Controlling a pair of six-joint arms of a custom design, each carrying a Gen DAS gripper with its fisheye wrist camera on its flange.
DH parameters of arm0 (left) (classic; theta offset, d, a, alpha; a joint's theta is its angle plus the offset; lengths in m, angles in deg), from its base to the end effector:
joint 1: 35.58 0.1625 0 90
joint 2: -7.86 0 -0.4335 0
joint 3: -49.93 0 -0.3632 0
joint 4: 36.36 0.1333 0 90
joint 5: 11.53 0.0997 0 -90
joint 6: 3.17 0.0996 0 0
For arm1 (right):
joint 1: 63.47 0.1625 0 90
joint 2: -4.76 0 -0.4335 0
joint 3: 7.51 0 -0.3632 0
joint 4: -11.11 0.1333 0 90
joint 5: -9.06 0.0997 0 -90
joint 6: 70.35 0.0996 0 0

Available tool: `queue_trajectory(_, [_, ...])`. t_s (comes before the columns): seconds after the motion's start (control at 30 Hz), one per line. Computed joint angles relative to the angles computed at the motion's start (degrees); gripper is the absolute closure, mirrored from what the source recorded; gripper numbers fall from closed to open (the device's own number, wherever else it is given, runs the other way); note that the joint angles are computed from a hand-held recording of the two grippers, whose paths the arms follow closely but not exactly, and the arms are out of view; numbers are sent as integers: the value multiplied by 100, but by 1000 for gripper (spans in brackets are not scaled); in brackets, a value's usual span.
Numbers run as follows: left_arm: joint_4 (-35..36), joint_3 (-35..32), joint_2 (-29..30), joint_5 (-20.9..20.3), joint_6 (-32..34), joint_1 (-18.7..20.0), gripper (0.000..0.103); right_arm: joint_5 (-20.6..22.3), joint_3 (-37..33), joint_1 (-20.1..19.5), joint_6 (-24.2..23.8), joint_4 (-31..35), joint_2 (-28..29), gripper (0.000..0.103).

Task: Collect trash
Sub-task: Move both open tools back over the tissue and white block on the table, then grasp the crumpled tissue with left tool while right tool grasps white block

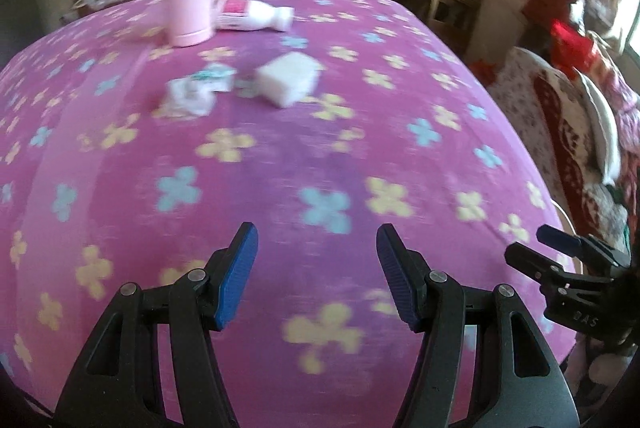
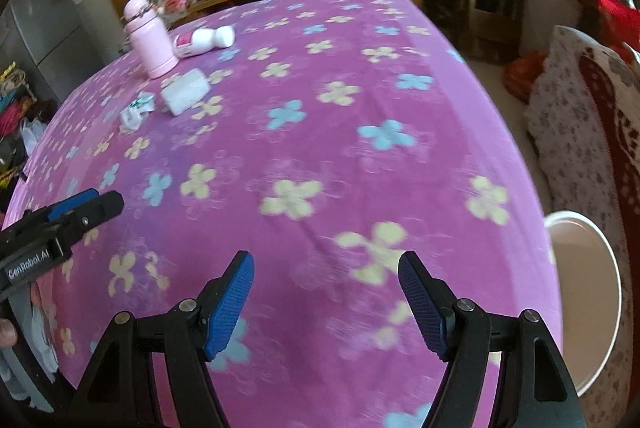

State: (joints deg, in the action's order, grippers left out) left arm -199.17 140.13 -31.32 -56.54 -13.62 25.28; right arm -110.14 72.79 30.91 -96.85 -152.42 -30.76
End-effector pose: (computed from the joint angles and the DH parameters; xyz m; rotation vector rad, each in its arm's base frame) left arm -0.1548 -0.6960 0.1256 0.2022 2.4143 -0.7761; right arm 0.1410 -0.7312 0.1303 0.5059 -2.4603 0.5051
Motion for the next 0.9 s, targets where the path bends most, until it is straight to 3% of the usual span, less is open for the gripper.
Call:
queue_trajectory(0.63, [-37, -212, -253, 116, 360, 514, 43, 136, -1619, 360, 148, 1014, 1215, 30])
queue_trajectory(0.9, [-109, -743, -163, -497, 955, 817, 43, 105, -2615, 412, 159, 1599, 1746, 30])
